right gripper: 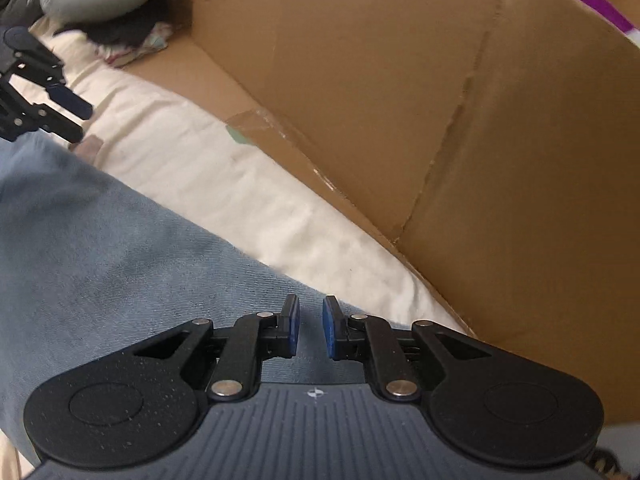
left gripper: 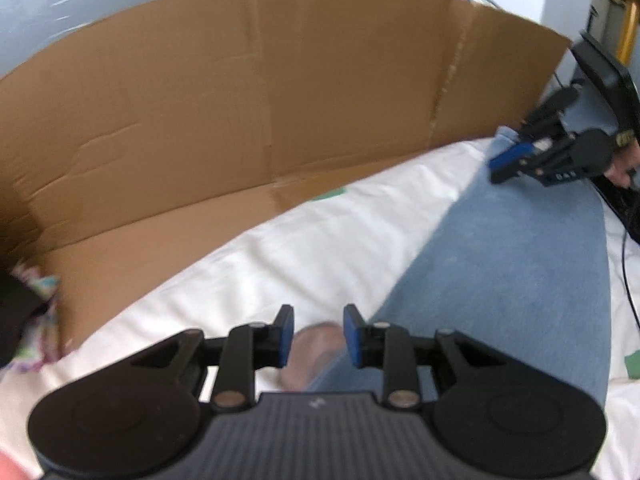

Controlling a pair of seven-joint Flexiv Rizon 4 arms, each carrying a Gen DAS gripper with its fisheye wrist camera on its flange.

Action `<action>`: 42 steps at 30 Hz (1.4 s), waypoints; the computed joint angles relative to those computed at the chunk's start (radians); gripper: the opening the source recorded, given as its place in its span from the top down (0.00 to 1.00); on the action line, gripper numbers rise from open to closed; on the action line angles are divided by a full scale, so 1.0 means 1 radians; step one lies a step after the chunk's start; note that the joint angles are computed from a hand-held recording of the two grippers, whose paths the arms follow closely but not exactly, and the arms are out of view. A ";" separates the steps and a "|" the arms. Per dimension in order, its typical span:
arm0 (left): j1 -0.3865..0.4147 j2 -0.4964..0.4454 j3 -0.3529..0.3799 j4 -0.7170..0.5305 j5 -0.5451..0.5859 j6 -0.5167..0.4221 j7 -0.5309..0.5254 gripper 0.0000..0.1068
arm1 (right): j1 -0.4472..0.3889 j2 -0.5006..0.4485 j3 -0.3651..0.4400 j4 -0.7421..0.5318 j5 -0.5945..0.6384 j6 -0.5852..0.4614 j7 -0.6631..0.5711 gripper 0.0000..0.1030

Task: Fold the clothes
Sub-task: 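Move the left tool along the pants and pinch the seam edge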

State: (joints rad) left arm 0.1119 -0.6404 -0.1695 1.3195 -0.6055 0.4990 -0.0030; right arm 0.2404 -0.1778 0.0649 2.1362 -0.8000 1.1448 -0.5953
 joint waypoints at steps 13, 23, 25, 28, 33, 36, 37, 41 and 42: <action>0.091 -0.037 0.071 -0.163 0.086 -0.024 -0.098 0.70 | 0.043 -0.082 -0.048 -0.033 -0.075 0.060 0.287 0.81; 0.171 -0.107 0.095 -0.361 0.179 -0.040 -0.107 0.70 | 0.087 -0.083 -0.045 -0.085 -0.170 -0.088 0.465 0.79; 0.178 -0.124 0.102 -0.395 0.199 -0.041 -0.113 0.70 | 0.083 -0.087 -0.042 -0.095 -0.199 -0.062 0.483 0.79; 0.194 -0.147 0.102 -0.430 0.216 -0.047 -0.110 0.68 | 0.087 -0.101 -0.046 -0.117 -0.246 -0.020 0.521 0.79; 0.197 -0.170 0.103 -0.431 0.258 -0.014 -0.054 0.68 | 0.107 -0.142 -0.040 -0.175 -0.257 0.014 0.520 0.79; 0.194 -0.182 0.101 -0.432 0.275 -0.009 -0.004 0.68 | 0.128 -0.177 -0.039 -0.218 -0.231 0.041 0.483 0.78; 0.192 -0.187 0.103 -0.434 0.280 -0.001 0.001 0.68 | 0.136 -0.188 -0.040 -0.229 -0.223 0.054 0.467 0.76; 0.187 -0.205 0.096 -0.443 0.282 0.019 0.025 0.68 | 0.171 -0.238 -0.048 -0.278 -0.189 0.101 0.373 0.66; 0.186 -0.208 0.093 -0.444 0.281 0.018 0.035 0.68 | 0.180 -0.251 -0.046 -0.293 -0.172 0.105 0.340 0.66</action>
